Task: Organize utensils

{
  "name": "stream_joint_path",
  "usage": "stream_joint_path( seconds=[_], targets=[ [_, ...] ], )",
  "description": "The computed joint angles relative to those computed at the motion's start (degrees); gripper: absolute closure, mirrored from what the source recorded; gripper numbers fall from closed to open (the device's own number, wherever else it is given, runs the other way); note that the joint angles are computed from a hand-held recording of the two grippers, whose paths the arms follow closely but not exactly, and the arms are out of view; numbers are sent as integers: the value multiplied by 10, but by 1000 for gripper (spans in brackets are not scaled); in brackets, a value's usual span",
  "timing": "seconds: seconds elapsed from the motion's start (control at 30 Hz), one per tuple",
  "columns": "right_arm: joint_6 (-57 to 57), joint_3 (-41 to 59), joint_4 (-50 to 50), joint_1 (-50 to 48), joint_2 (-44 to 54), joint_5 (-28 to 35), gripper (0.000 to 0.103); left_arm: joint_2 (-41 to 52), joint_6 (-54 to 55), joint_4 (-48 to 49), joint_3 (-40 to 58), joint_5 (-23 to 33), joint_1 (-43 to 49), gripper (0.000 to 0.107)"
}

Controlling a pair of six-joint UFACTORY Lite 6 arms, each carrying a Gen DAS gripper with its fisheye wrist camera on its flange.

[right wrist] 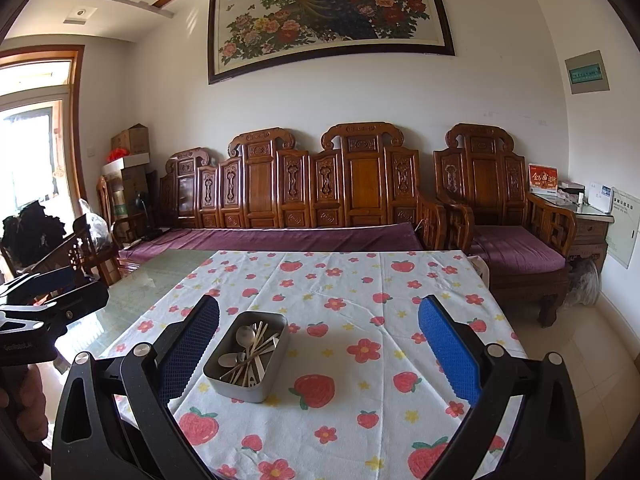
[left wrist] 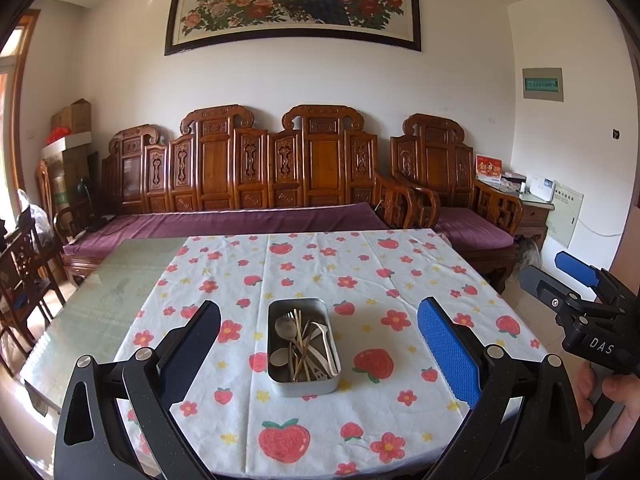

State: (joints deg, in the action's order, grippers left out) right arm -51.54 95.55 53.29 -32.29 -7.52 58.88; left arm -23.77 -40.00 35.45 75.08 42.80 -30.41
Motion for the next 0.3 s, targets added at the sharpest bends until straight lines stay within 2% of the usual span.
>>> stream_joint_path(
  seconds=[0.3],
  targets=[
    [0, 0, 0, 0, 0, 0, 3, 0, -14, 12, -13, -5, -5, 12]
  ],
)
